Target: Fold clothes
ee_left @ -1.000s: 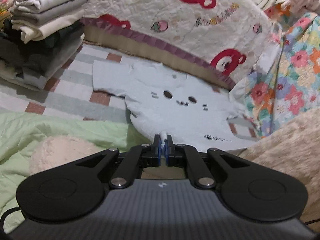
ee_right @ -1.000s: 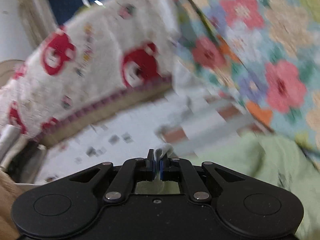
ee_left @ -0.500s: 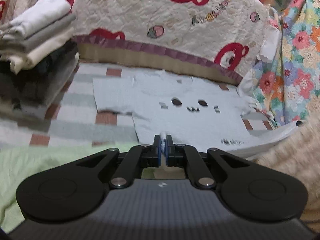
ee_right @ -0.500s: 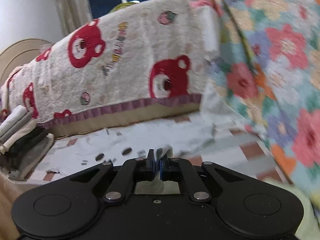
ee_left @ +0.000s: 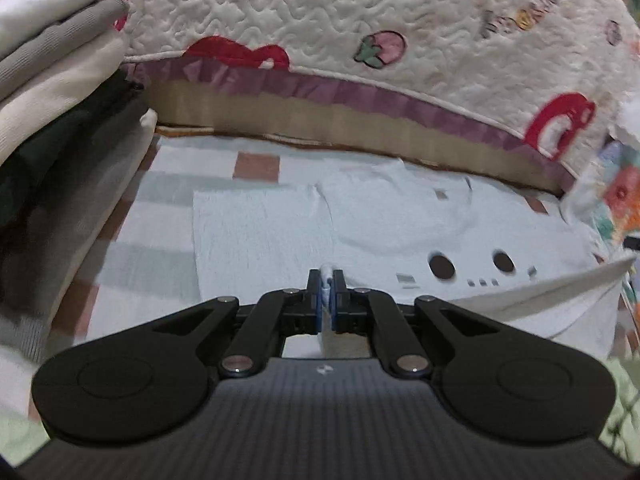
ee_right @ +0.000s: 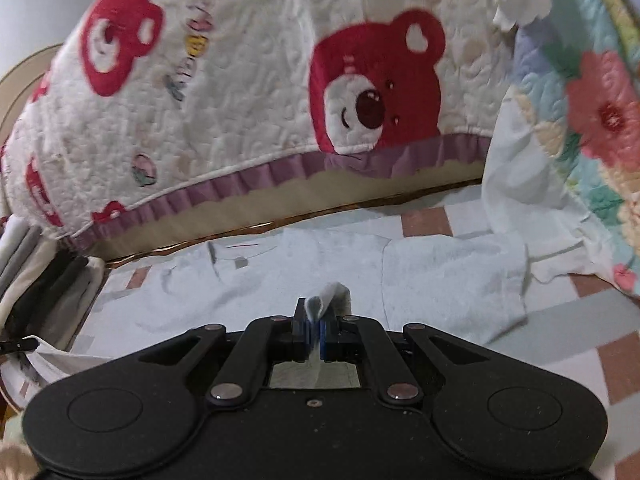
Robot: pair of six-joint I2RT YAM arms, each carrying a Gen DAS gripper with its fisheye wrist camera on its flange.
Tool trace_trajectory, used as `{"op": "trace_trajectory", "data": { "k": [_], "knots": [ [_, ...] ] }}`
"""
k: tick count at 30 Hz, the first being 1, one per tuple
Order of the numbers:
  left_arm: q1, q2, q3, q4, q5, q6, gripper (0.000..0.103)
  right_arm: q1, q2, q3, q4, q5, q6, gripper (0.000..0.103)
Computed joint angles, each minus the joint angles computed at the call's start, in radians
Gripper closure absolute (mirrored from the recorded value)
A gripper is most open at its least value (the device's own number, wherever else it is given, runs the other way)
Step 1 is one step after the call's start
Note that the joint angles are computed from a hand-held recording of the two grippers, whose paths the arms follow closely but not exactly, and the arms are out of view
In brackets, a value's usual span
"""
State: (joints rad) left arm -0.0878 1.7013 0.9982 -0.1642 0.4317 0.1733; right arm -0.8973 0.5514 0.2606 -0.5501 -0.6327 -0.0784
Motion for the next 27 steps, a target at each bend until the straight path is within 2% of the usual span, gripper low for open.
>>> {"op": "trace_trajectory", "data": {
  "k": [5, 10, 13, 14, 15, 18, 21, 23, 25, 27],
  "knots": [
    [-0.046, 0.130, 0.092, 0.079, -0.052, -0.074, 0.100, 0.151, 0.268, 0.076, 0.191, 0.097, 0.151, 0.098],
    [-0.094, 0.292, 0.237, 0.110, -0.097, -0.084, 0.100, 0.249, 0.574, 0.151, 0.428, 0.182, 0.260, 0.098],
    [-0.047, 0.388, 0.320, 0.126, 0.065, -0.350, 0.100, 0.253, 0.653, 0.132, 0.531, 0.172, 0.312, 0.098],
    [-0.037, 0.403, 0.318, 0.159, 0.102, -0.409, 0.100, 0.253, 0.681, 0.118, 0.575, 0.171, 0.309, 0.098],
    [-0.039, 0.408, 0.305, 0.198, 0.097, -0.431, 0.100, 0.247, 0.719, 0.107, 0.623, 0.167, 0.310, 0.098],
    [-0.065, 0.456, 0.362, 0.211, 0.052, -0.384, 0.100, 0.217, 0.864, 0.151, 0.698, 0.150, 0.345, 0.098],
    [-0.083, 0.519, 0.437, 0.212, 0.031, -0.389, 0.100, 0.226, 0.959, 0.242, 0.671, 0.159, 0.310, 0.098],
    [-0.103, 0.539, 0.421, 0.258, -0.028, -0.382, 0.100, 0.256, 0.997, 0.290, 0.632, 0.198, 0.260, 0.098],
    [-0.130, 0.551, 0.375, 0.310, -0.119, -0.302, 0.100, 0.279, 1.026, 0.307, 0.636, 0.216, 0.256, 0.098],
    [-0.125, 0.578, 0.378, 0.319, -0.118, -0.287, 0.100, 0.293, 1.040, 0.305, 0.659, 0.226, 0.273, 0.098]
  ]
}}
